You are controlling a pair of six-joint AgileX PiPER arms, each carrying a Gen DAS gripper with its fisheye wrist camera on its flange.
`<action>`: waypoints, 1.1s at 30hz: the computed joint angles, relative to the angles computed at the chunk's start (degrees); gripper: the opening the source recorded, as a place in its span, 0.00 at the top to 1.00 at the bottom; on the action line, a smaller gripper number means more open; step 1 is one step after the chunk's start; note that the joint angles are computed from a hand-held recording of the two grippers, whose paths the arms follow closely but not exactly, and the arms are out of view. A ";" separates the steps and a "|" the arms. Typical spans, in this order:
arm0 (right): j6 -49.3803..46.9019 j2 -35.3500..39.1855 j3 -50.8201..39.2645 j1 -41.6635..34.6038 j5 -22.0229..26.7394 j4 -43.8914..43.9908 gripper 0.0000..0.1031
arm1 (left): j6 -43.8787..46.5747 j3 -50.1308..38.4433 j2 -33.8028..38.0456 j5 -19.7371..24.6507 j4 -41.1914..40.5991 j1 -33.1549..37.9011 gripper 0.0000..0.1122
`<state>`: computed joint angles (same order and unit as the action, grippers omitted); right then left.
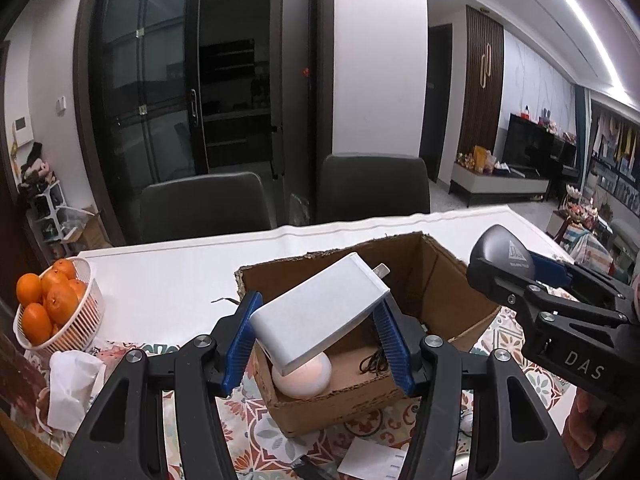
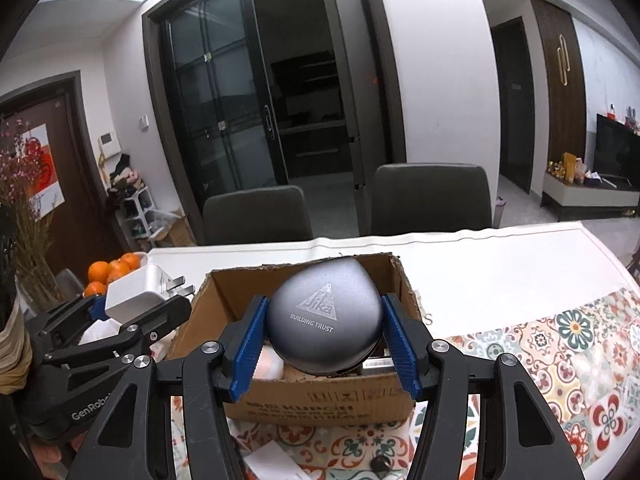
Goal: Organize rigid objects
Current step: 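Lift both held items into the cardboard box and open both tools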
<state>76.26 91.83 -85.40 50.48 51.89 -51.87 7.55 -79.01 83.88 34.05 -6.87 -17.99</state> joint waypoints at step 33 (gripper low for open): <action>-33.11 12.75 -13.56 -17.54 -0.59 39.26 0.42 | 1.15 -24.72 20.01 23.16 3.32 -1.34 0.42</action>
<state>43.15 104.58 -98.96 32.94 51.30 -12.61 8.70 -103.73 103.89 57.21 -3.55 -19.33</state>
